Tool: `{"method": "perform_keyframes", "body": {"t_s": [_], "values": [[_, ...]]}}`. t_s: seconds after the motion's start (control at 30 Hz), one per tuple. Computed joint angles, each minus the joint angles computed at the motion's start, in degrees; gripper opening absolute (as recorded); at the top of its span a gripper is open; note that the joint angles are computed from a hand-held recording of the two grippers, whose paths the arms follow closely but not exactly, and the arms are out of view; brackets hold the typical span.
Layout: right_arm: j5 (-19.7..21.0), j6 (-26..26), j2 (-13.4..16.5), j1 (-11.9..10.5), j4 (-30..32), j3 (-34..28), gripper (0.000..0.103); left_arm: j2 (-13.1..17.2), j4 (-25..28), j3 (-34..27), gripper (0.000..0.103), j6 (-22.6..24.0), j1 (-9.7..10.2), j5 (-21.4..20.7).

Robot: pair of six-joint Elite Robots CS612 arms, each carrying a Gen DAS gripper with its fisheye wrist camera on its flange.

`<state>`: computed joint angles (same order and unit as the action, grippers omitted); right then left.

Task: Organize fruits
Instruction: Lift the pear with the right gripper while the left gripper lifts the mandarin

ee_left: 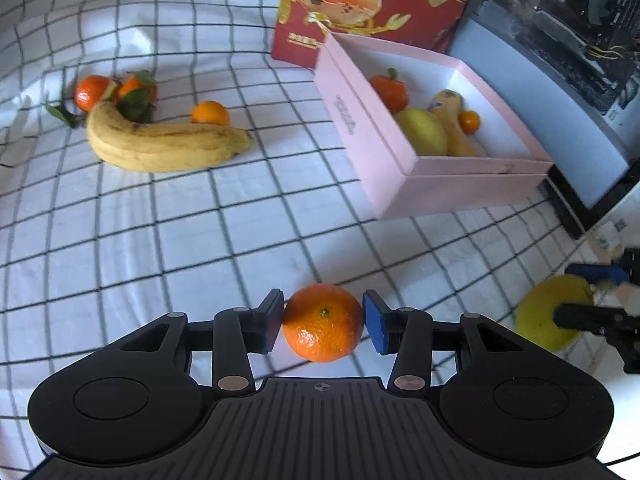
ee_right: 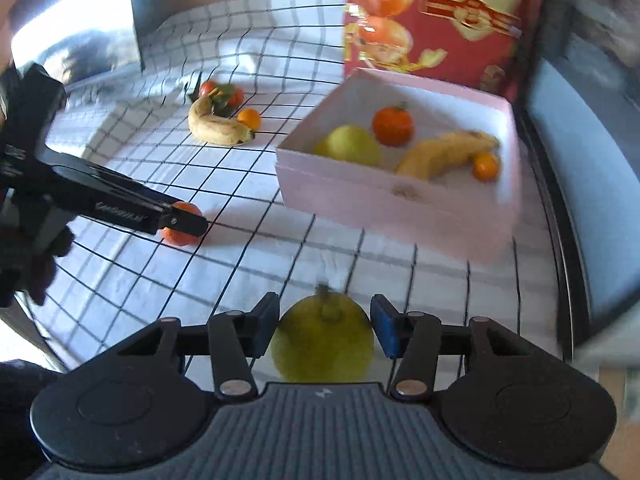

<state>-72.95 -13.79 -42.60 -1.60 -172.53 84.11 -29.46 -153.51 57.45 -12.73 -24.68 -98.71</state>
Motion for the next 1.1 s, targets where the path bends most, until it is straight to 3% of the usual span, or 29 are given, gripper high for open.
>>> {"method": "perform_keyframes", "body": {"t_s": [0.27, 0.47, 0.73, 0.97, 1.1], "values": [[2.87, 9.75, 0.23, -1.36, -10.80, 4.38, 0.050, 0.60, 2.05, -1.55, 0.049, 4.22, -1.27, -4.45], [2.21, 7.90, 1.89, -0.14, -13.48, 3.22, 0.050, 0.27, 2.92, -1.14, 0.049, 6.36, -1.90, -6.06], [0.62, 6.50, 2.94, 0.50, -10.06, 0.57, 0.041, -0.13, 0.52, 0.48, 0.049, 2.45, -1.05, -6.98], [2.52, 5.42, 3.11, 0.11, -5.24, -1.76, 0.041, -0.13, -2.86, 1.13, 0.048, -1.85, -0.42, -7.46], [4.97, 6.47, 1.71, -0.63, 1.35, -3.07, 0.042, -0.45, -3.34, 1.76, 0.048, -2.58, -0.28, -7.03]]}}
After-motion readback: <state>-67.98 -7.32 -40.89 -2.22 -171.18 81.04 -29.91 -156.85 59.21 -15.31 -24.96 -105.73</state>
